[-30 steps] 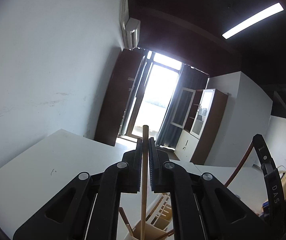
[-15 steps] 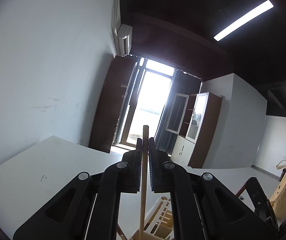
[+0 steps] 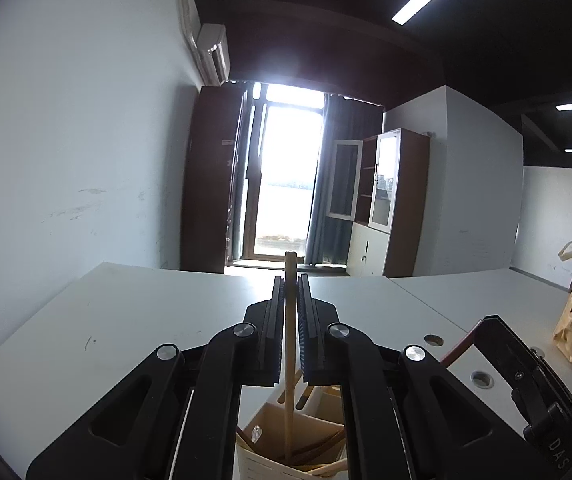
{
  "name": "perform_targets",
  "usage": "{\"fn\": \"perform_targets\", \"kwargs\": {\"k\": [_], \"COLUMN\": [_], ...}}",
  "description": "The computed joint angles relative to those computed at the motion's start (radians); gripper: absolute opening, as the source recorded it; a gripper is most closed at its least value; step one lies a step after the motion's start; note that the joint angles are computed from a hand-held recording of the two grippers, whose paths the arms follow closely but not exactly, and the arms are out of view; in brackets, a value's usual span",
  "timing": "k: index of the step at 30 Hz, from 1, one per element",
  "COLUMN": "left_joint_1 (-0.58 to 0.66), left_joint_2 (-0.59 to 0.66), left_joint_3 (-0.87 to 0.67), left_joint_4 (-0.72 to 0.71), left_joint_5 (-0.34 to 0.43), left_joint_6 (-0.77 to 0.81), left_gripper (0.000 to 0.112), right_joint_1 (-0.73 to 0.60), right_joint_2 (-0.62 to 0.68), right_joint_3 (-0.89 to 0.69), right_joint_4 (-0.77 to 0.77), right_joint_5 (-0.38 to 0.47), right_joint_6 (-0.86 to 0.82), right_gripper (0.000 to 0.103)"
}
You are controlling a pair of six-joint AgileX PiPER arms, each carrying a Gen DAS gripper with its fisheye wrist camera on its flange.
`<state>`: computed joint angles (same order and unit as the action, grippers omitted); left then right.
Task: Organize utensils
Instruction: 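Lower both chopsticks into the cream holder and open both grippers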
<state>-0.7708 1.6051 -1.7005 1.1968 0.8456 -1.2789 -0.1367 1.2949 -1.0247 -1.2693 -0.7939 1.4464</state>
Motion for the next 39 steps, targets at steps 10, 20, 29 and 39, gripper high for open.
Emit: {"fn": "perform_targets", "kwargs": {"k": [10,20,29,39], "left_joint_1": [0.028,0.137,0.105,-0.041], "left_joint_2": [-0.058,0.003,-0.065,-0.224], "left_joint_3": [0.097,-0.003,0.05,0.19], "left_joint_4": [-0.109,-0.485,-0.381,-0.138], "left_joint_5": [-0.033,-0.031,-0.004,0.078], "left_joint_6": [0.079,0.414,0.351,0.283], "left_gripper": [0.006,0.006,0.05,0.095], "right_joint_1": [0.024,0.028,0.014,-0.026], "right_joint_2": [0.016,0.054,0.112,0.066], "right_joint_3": [-0.02,-0.077,-0.154,-0.218], "right_joint_4": [-0.098,-0.189,-0.305,-0.416], "right_joint_5": [0.01,-0.01,-0.049,-0.02], "right_joint_6": [0.079,0.178,0.354,0.546], "right_gripper": [0.008,0.008,0.022,0.06]}}
